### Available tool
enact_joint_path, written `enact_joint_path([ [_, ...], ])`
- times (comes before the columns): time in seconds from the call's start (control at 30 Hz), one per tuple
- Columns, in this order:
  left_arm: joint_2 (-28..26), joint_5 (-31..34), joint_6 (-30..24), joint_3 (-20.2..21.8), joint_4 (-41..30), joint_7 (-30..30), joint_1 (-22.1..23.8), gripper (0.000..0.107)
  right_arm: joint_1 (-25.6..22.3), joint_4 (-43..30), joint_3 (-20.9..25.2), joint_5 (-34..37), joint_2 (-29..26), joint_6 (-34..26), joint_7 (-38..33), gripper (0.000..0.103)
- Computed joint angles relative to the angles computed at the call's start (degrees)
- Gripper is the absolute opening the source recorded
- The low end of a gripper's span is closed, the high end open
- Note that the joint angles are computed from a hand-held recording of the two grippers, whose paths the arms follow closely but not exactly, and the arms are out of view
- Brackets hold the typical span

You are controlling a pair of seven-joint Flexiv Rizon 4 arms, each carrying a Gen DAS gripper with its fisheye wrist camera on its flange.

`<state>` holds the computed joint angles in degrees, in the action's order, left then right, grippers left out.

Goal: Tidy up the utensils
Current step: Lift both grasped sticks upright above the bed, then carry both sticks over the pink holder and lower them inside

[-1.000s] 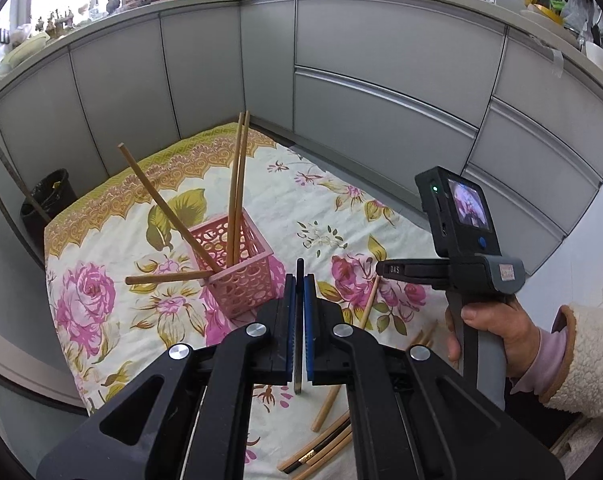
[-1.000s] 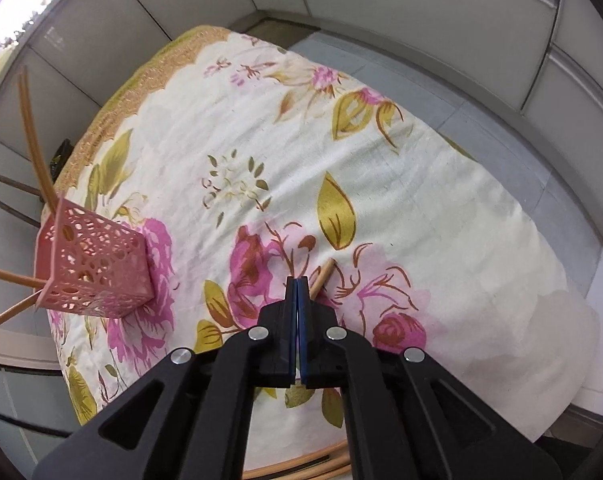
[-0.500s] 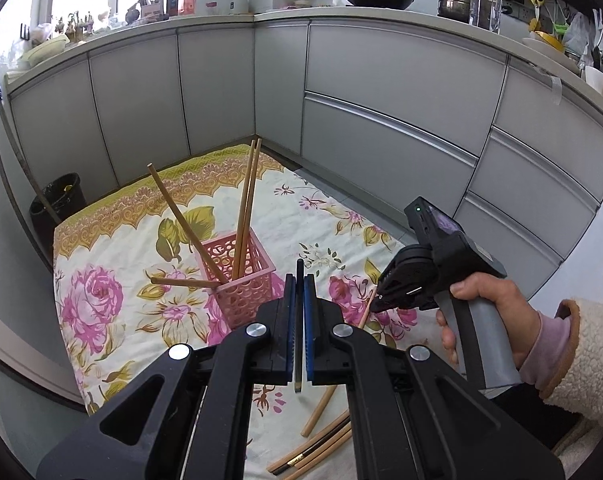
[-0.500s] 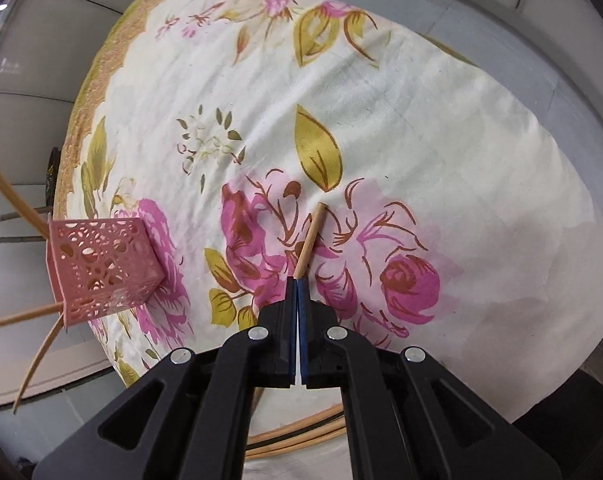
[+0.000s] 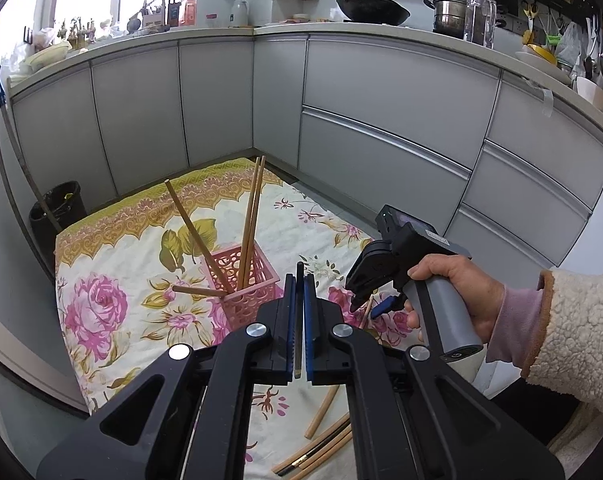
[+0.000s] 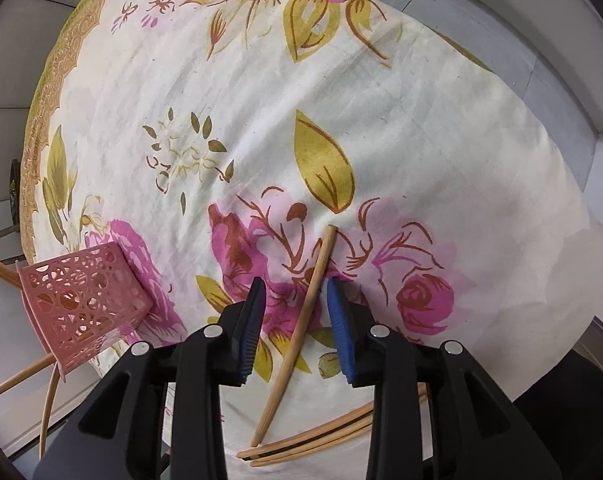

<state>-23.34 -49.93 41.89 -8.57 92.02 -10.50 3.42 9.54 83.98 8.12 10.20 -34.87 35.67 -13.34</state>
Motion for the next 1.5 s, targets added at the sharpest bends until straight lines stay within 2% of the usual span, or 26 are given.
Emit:
enact_joint_path([
  [0.07, 0.3, -0.5, 0.1, -0.1, 0.3, 0.3, 0.1, 0.003, 1.6, -3.4, -1.1, -3.2, -1.7, -4.8, 1.2, 0.010],
  [0.17, 0.9, -1.4, 0.1, -0.2, 0.6, 0.8, 0.0, 0.003, 4.6, -4.8, -2.8, -8.5, -2.6, -7.9, 3.1, 0.010],
  [0.27, 1.5, -2.5, 0.0, -0.2, 1.0, 1.5, 0.0, 0.003, 7.7, -7.0, -4.1, -14.2, -4.0, -11.9, 4.6, 0.015],
  [0.33, 2.3, -3.5, 0.1, -0.1, 1.6, 2.3, 0.0, 0.003, 9.2, -5.4, -4.9, -17.5, -3.7, -10.3, 5.4, 0.013],
  [0.4, 2.9, -4.6, 0.2, 0.1, 2.2, 3.1, -0.1, 0.003, 9.5, 1.5, -5.2, -19.3, -1.0, -0.7, 7.0, 0.011],
  [0.5, 3.2, -6.1, 0.1, 0.4, 2.3, 3.4, -0.1, 0.003, 7.0, 13.6, -4.0, -17.7, 3.2, 20.1, 7.2, 0.010],
  [0.6, 3.5, -7.1, 0.2, 0.5, 2.5, 3.8, -0.3, 0.003, 8.6, 22.4, -6.9, -21.3, 6.4, 33.6, 9.0, 0.010],
  [0.67, 3.7, -7.6, 0.6, 0.6, 2.8, 4.3, -0.6, 0.003, 11.5, 26.6, -10.8, -26.5, 8.5, 38.5, 11.8, 0.010],
  [0.77, 3.9, -8.6, 1.2, 0.6, 3.1, 4.7, -0.7, 0.003, 17.6, 32.4, -19.7, -38.2, 12.5, 44.9, 17.2, 0.010],
  [0.9, 4.3, -11.1, 2.1, 0.5, 3.4, 5.7, -0.7, 0.003, 28.7, 37.8, -36.6, -63.0, 17.2, 50.7, 31.1, 0.010],
  [0.97, 4.5, -12.3, 2.2, 0.6, 3.5, 6.0, -0.7, 0.003, 31.6, 38.6, -41.4, -75.5, 20.0, 50.8, 38.2, 0.010],
  [1.03, 4.8, -13.2, 1.9, 0.7, 3.7, 6.2, -0.6, 0.003, 32.1, 38.5, -41.9, -83.2, 22.2, 49.6, 42.3, 0.009],
  [1.17, 5.9, -15.3, 1.8, 0.9, 4.3, 6.9, -0.9, 0.003, 31.3, 38.9, -39.0, -91.2, 27.2, 45.5, 45.2, 0.007],
  [1.3, 6.2, -16.3, 1.6, 1.2, 4.1, 6.8, -1.4, 0.003, 30.3, 38.4, -35.2, -88.5, 30.0, 41.4, 39.9, 0.006],
  [1.5, 5.8, -17.9, 3.3, 0.8, 2.5, 4.7, -2.2, 0.003, 26.3, 36.6, -31.0, -88.3, 32.9, 39.4, 36.9, 0.006],
])
